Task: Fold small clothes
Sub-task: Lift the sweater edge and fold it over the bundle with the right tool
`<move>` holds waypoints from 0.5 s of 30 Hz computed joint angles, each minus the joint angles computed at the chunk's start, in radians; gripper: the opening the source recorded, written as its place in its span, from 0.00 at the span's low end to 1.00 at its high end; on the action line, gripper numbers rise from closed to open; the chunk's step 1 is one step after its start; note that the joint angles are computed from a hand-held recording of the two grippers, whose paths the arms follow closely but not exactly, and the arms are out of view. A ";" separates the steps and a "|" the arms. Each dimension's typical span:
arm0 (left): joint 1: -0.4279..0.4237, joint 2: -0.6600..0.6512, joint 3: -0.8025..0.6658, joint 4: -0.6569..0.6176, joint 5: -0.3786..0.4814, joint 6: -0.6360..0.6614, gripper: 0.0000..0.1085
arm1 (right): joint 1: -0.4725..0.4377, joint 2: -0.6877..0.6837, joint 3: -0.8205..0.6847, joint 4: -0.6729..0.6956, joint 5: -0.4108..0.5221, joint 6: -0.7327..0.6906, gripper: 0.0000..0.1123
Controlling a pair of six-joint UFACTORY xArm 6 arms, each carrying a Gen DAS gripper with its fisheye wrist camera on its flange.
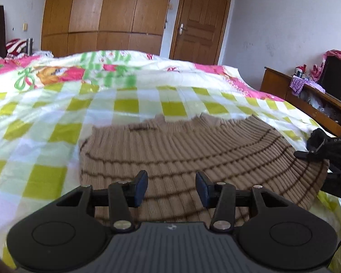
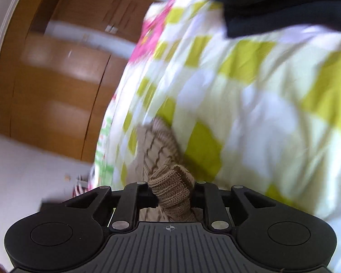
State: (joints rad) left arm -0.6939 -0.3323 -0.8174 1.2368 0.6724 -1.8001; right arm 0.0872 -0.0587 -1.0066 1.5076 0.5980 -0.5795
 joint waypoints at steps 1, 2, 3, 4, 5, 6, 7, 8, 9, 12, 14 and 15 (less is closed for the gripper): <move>0.007 0.015 -0.010 0.003 0.001 -0.004 0.54 | 0.018 -0.002 0.001 -0.002 -0.029 -0.012 0.24; 0.014 0.033 -0.022 -0.014 0.010 0.001 0.54 | 0.029 0.001 0.000 0.006 -0.052 -0.023 0.38; 0.023 0.053 -0.032 -0.054 0.012 0.019 0.54 | 0.039 0.011 -0.006 0.011 -0.071 -0.019 0.53; 0.037 0.071 -0.036 -0.098 -0.008 0.045 0.54 | 0.042 0.022 -0.013 0.023 -0.070 -0.019 0.53; 0.035 0.080 -0.034 -0.101 -0.006 0.042 0.54 | 0.047 0.033 -0.022 0.031 -0.068 -0.039 0.52; 0.025 0.080 -0.031 -0.083 0.007 0.025 0.55 | 0.058 0.037 -0.027 0.015 -0.088 -0.050 0.38; 0.016 0.077 -0.030 -0.083 0.016 0.022 0.55 | 0.064 0.041 -0.035 -0.031 -0.102 -0.021 0.27; 0.013 0.071 -0.027 -0.082 0.014 0.014 0.55 | 0.054 0.045 -0.042 -0.053 -0.083 0.016 0.22; 0.013 0.063 -0.022 -0.081 0.008 0.005 0.55 | 0.040 0.041 -0.043 -0.034 -0.062 0.030 0.19; 0.021 0.036 0.003 -0.089 -0.018 -0.006 0.55 | 0.053 0.007 -0.054 -0.006 -0.090 -0.023 0.16; 0.025 0.007 0.025 -0.103 -0.030 -0.002 0.55 | 0.105 -0.015 -0.078 -0.012 -0.137 -0.101 0.16; 0.030 -0.009 0.039 -0.117 -0.041 0.008 0.55 | 0.144 -0.023 -0.093 -0.031 -0.170 -0.145 0.16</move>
State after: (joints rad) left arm -0.6643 -0.3418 -0.7786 1.1195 0.6318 -1.7925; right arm 0.2308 -0.0814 -1.0992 1.4768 0.4281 -0.7243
